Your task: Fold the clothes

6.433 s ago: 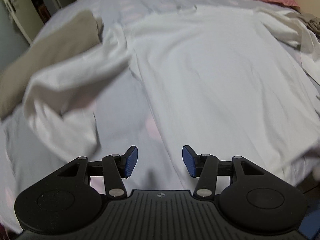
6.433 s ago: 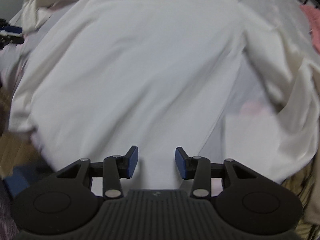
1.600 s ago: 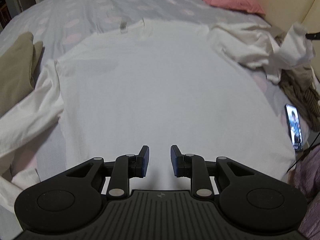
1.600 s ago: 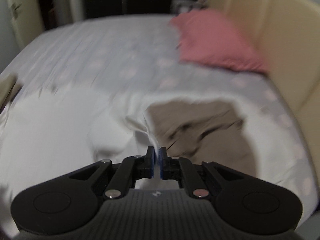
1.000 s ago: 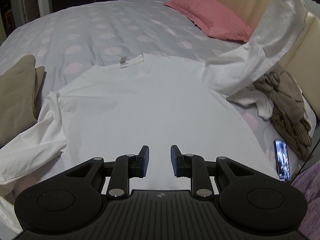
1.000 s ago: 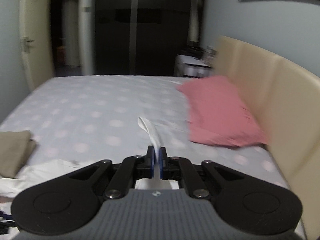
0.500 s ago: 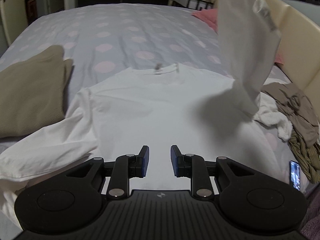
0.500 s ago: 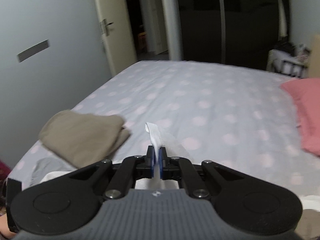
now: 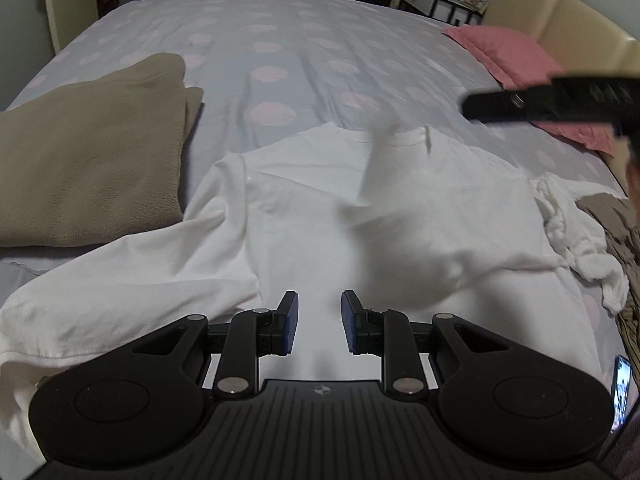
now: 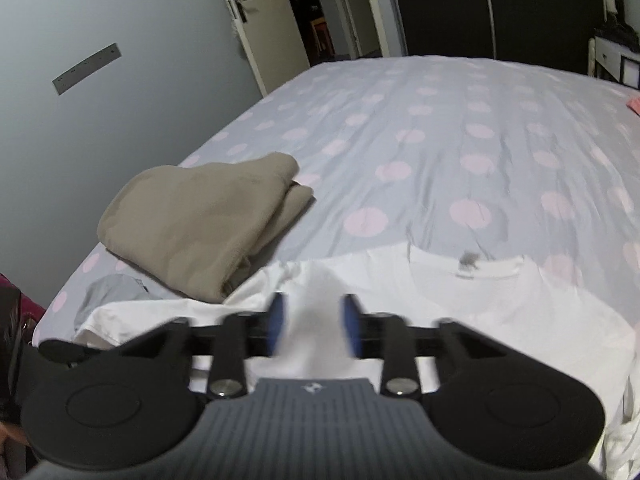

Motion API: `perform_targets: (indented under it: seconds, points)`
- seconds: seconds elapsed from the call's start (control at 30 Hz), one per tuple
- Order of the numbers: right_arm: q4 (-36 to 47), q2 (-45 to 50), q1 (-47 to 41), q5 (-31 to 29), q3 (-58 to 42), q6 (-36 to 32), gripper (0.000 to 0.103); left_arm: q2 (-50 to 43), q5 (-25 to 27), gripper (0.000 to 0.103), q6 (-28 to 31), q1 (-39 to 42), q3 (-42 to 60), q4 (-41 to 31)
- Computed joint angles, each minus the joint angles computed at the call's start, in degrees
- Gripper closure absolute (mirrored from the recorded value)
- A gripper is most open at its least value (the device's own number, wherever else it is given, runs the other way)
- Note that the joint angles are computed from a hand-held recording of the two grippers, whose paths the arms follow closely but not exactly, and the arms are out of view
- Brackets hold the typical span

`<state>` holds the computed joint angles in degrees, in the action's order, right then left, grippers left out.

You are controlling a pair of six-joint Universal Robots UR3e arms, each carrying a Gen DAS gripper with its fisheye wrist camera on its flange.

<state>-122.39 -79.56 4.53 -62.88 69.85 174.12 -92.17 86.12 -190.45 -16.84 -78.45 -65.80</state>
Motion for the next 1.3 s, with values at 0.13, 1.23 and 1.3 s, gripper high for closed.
perform_targets:
  seconds: [0.13, 1.23, 1.3]
  points:
    - [0.05, -4.65, -4.97, 1.02, 6.42, -3.99, 0.060, -1.47, 1.14, 0.082, 1.10, 0.39, -0.65, 1.68]
    - [-14.69, 12.70, -31.54, -4.14, 12.06, 0.45, 0.060, -30.79, 12.61, 0.102, 3.29, -1.84, 21.77, 1.50]
    - [-13.72, 14.55, -31.09, -4.78, 10.70, 1.65, 0.065, -31.33, 13.39, 0.103, 3.23, -1.98, 22.45, 0.99]
